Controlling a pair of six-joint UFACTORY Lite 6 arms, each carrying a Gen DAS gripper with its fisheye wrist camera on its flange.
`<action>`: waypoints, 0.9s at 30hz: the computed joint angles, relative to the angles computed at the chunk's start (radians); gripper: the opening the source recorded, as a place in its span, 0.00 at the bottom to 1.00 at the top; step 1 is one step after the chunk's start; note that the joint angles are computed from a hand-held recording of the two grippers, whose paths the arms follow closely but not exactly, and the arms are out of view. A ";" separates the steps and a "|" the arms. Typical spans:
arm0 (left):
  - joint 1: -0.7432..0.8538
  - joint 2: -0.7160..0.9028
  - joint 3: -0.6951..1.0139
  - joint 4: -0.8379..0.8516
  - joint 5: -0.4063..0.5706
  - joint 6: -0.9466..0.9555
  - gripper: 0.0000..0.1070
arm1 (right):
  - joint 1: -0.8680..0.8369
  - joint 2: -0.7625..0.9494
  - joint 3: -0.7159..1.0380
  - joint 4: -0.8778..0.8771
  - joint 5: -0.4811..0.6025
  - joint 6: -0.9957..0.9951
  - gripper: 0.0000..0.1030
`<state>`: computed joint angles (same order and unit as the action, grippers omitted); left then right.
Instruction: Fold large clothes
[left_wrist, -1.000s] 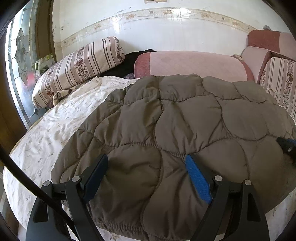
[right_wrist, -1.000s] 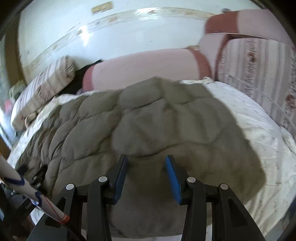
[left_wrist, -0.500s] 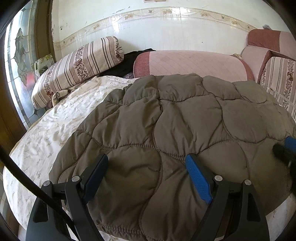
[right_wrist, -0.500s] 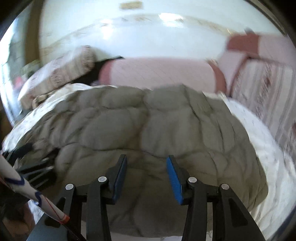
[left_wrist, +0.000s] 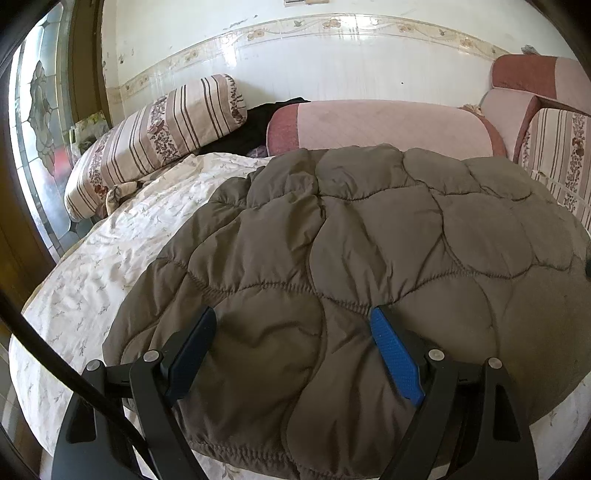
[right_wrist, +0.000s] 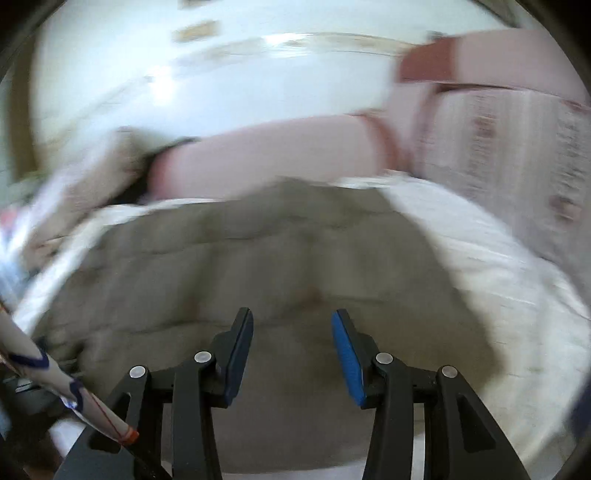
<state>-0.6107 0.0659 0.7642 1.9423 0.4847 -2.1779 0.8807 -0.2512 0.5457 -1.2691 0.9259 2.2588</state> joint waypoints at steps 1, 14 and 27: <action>-0.002 0.004 0.001 0.002 0.004 -0.004 0.80 | -0.051 -0.028 -0.028 0.053 -0.026 -0.027 0.47; -0.073 -0.152 -0.127 -0.193 -0.005 0.135 0.80 | 0.161 -0.083 -0.081 0.167 0.037 0.013 0.59; -0.509 -0.907 -0.317 -0.772 0.402 0.656 0.79 | 0.604 0.179 0.362 0.337 0.490 -0.106 0.62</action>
